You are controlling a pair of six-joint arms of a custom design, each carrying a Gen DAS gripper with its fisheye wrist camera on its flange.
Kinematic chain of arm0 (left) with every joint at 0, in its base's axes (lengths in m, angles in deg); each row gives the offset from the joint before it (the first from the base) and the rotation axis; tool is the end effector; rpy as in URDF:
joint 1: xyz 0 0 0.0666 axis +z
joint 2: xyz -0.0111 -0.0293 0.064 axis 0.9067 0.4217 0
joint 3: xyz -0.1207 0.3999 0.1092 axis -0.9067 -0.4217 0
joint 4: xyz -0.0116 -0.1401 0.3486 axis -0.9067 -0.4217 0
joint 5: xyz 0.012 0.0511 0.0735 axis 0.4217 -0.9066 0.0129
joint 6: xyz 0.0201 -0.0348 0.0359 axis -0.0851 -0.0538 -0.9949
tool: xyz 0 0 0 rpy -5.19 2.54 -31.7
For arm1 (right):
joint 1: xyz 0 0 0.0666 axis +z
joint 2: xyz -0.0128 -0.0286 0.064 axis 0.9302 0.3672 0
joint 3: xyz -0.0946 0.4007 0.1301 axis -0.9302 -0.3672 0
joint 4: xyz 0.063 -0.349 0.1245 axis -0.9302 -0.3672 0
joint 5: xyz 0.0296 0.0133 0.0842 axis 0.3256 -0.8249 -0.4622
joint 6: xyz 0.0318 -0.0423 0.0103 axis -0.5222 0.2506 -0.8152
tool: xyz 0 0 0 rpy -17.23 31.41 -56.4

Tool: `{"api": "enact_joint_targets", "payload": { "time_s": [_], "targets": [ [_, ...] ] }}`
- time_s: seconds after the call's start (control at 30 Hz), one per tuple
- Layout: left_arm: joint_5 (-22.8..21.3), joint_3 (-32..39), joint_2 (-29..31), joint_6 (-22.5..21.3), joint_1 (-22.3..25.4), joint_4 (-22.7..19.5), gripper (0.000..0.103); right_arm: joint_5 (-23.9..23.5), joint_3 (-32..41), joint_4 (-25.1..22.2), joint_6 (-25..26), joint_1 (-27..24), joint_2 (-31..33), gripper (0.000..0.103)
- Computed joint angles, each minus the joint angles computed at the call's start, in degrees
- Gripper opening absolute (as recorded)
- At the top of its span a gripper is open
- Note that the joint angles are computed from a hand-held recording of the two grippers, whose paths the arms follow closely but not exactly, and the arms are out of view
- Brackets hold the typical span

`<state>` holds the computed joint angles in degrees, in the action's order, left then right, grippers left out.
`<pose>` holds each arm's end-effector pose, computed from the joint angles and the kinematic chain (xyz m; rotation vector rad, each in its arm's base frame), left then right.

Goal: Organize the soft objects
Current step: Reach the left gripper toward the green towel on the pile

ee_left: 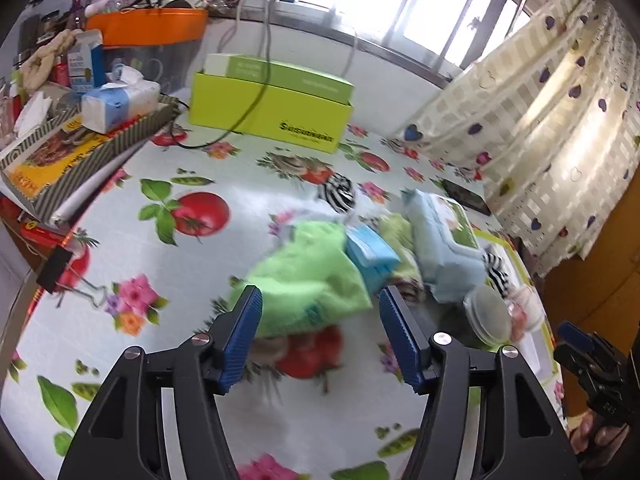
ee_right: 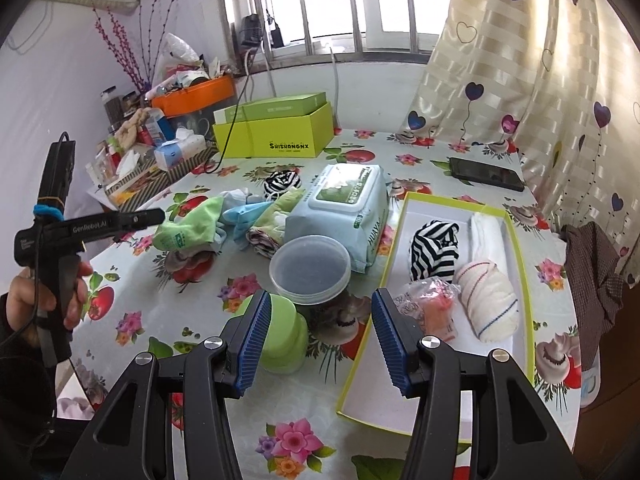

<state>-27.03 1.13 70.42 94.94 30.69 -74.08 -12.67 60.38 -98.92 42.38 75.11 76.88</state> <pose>0.3560 -0.2206 0.4831 -0.7586 2.1775 -0.1237 0.4810 0.0767 0.4954 -0.9939 2.1208 0.5702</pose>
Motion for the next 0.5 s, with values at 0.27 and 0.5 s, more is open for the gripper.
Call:
{"api": "enact_joint_targets", "payload": {
  "time_s": [0.27, 0.5],
  "targets": [
    [1.80, -1.74, -0.23, -4.94, 3.95, 2.32, 0.062, 0.56, 1.06, 0.02, 0.09, 1.92, 0.67, 0.051],
    [7.92, -3.01, 1.77, -9.53, 6.00, 5.60, 0.063, 1.88, 1.97, -0.37, 0.25, 3.80, 1.65, 0.051]
  ]
}}
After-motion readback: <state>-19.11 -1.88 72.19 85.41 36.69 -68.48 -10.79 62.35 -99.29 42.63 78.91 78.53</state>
